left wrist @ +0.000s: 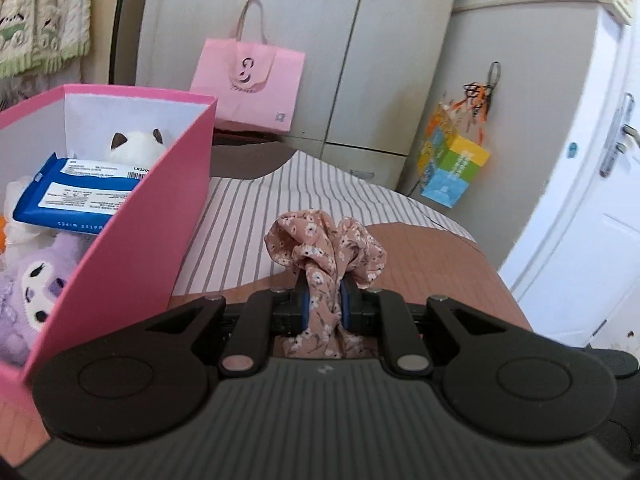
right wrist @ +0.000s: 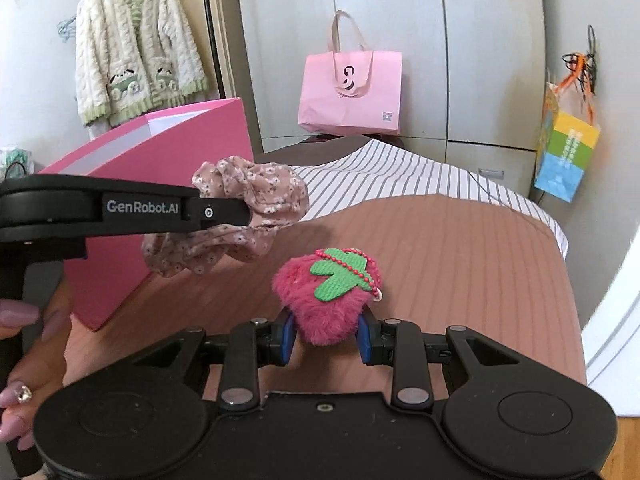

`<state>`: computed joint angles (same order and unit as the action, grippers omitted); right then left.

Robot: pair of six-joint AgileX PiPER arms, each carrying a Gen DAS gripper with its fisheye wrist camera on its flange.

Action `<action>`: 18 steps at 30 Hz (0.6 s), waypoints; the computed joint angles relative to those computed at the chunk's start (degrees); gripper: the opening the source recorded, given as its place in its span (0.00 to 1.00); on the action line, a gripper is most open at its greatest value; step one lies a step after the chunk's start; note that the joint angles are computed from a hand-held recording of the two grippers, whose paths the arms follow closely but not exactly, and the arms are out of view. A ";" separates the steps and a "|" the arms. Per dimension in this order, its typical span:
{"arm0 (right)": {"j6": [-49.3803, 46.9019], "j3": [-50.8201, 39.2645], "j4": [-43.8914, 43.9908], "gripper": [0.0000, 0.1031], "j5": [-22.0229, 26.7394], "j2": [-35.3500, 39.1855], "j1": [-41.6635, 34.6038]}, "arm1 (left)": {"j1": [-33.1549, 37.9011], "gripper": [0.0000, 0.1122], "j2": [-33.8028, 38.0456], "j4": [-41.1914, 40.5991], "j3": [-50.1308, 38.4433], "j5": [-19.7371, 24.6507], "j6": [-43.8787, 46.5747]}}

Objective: Organize soft objects
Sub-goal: 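Lift the scrunchie and strawberry plush and carry both over the pink box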

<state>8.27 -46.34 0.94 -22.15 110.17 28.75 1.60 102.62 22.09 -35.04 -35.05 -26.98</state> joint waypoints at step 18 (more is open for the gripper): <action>-15.43 14.72 27.69 0.34 -8.91 -9.48 14.54 | 20.70 0.12 -13.33 32.17 18.23 -13.40 -6.23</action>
